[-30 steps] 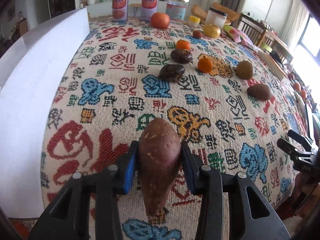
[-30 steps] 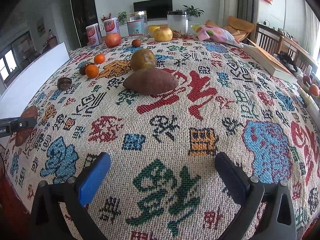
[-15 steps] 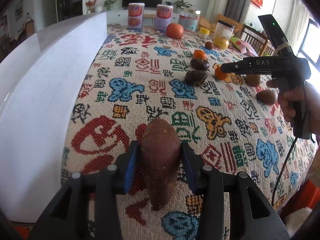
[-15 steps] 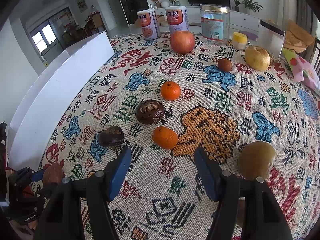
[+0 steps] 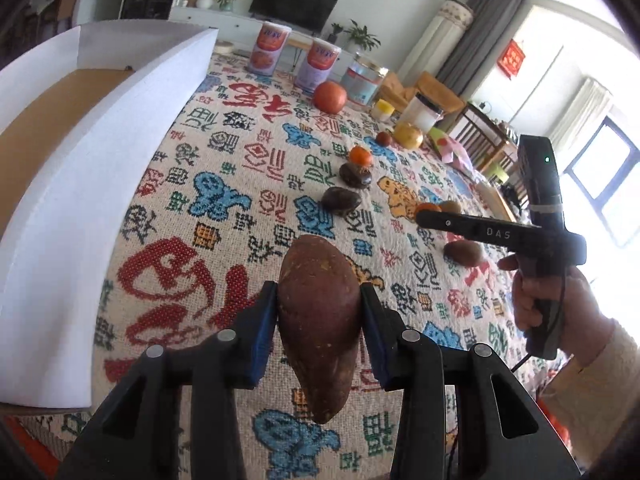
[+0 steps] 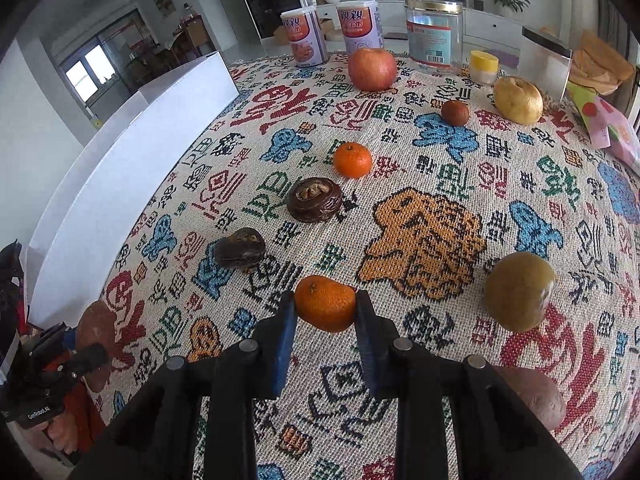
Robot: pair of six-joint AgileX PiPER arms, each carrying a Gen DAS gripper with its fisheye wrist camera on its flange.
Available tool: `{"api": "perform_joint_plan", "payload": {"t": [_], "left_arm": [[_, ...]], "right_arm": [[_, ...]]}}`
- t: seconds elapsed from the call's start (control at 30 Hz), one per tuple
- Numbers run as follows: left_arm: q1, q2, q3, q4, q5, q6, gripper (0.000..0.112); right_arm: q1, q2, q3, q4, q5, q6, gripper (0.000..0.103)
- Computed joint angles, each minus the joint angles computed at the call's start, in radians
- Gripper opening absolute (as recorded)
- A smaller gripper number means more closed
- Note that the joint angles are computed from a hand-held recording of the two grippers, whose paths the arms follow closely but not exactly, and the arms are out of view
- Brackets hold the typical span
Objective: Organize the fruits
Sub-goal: 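Carry the sweet potato to the white box with the left tool while the right tool grasps an orange, then open both tools over the box floor, dropping sweet potato and orange, then withdraw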
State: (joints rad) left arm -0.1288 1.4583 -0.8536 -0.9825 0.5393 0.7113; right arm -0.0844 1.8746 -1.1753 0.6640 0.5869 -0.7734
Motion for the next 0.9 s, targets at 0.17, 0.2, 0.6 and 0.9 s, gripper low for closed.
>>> {"api": "perform_joint_plan", "payload": {"t": [0.17, 0.2, 0.6, 0.9], "left_arm": [[0.15, -0.109, -0.177, 0.199, 0.208, -0.225, 0.041], [0.189, -0.111, -0.216, 0.252, 0.234, -0.265, 0.041], [0.439, 0.155, -0.379, 0.764, 0.238, -0.504, 0.042], [0.407, 0.021, -0.291, 0.716, 0.087, -0.473, 0.072]], "right_arm": [[0.087, -0.131, 0.011, 0.104, 0.085, -0.057, 0.029], [0.122, -0.141, -0.016, 0.133, 0.118, -0.049, 0.029], [0.605, 0.215, -0.647, 0.017, 0.318, 0.459, 0.031], [0.567, 0.042, -0.422, 0.037, 0.128, 0.363, 0.062]]}}
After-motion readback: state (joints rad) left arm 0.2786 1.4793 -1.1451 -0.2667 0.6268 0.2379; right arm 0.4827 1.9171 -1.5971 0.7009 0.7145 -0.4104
